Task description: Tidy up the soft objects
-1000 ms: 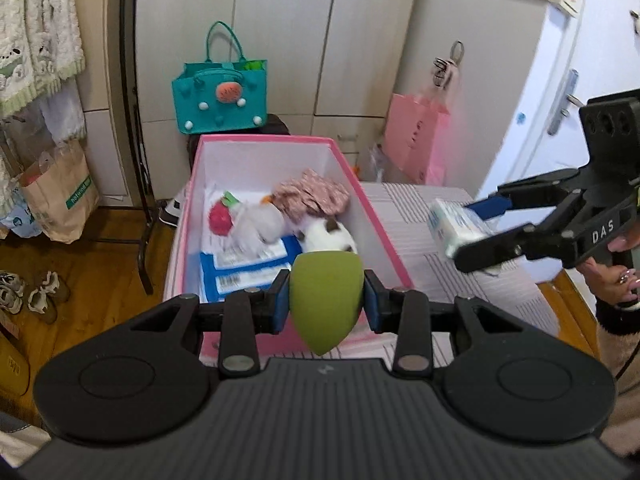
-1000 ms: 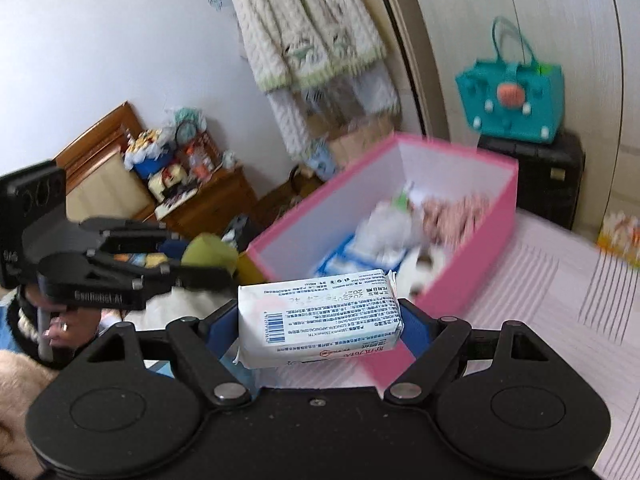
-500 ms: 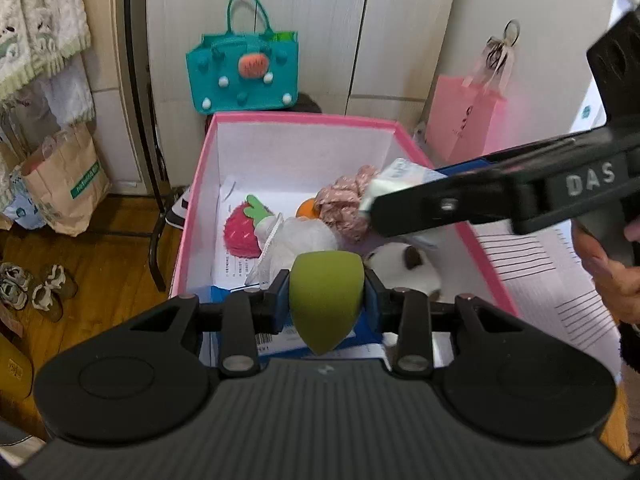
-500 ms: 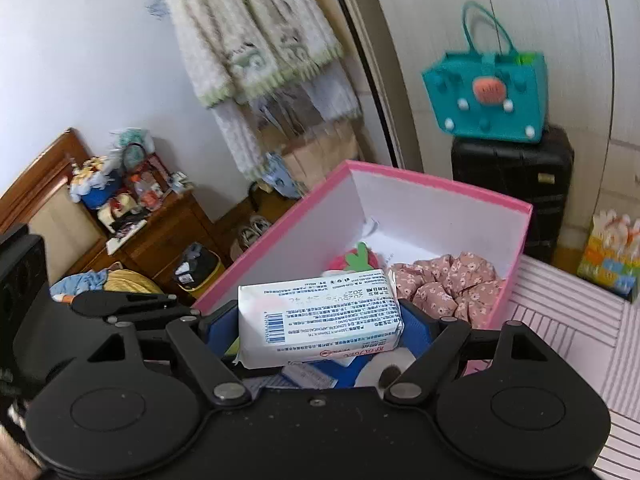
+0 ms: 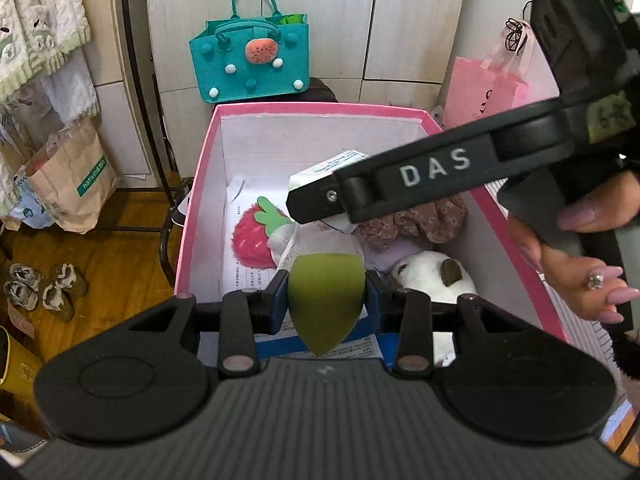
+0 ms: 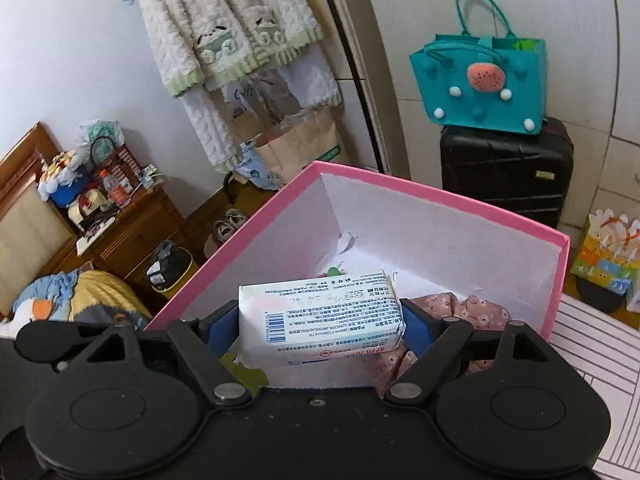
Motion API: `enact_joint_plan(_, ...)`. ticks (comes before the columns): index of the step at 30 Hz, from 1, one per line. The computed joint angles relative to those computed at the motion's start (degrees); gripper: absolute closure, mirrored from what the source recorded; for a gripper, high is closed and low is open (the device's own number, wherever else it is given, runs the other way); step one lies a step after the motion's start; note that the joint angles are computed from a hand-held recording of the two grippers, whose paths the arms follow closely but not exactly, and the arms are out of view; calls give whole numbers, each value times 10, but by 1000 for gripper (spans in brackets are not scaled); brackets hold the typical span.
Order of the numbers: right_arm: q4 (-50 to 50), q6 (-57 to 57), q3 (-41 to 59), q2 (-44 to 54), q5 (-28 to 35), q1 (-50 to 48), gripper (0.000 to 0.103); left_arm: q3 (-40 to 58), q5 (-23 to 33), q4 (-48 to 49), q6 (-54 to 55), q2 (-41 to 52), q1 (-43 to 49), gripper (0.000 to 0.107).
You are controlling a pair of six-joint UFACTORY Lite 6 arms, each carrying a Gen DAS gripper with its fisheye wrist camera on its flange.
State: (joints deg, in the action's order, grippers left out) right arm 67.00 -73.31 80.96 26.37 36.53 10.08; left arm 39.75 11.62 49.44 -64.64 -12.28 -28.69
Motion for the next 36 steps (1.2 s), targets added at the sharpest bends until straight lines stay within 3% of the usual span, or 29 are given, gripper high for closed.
enact_joint_plan(2,25,-22,-13,-4,-19,2,14,3,11,37,-44,5,-4,68)
enact_joint_plan(6,35,-49,-40,-28,-26,1,11,6,35,58,-75,0,-17,51)
enact_joint_plan(8,53,-76,-69,-56,-21,-7,11,-4,49,83,-104,-19,-29,49)
enact_joint_plan(13,114,-160,-182,-166,3,-40,11,-35,82,37,-74,-88,-56,36)
enact_joint_plan(17,147,-211,-285,-277,3,-73,11,-52,136,45,-103,-137,-95,27)
enact_joint_plan(21,152,-235,-352,-361,-16,-99,11,-46,226,73,-147,-158,-171,13)
enact_joint_plan(26,83,-193,-391,-429,-26,-134,11,-11,331,30,-124,-156,-252,11)
enact_joint_plan(30,-11,-114,-411,-482,13,-167,11,43,408,-29,-82,-122,-288,11)
enact_joint_plan(33,-62,-75,-456,-562,-13,-173,7,60,463,-34,-92,-111,-336,11)
enact_joint_plan(36,-120,-8,-476,-620,6,-204,6,60,506,-26,-126,-122,-392,11)
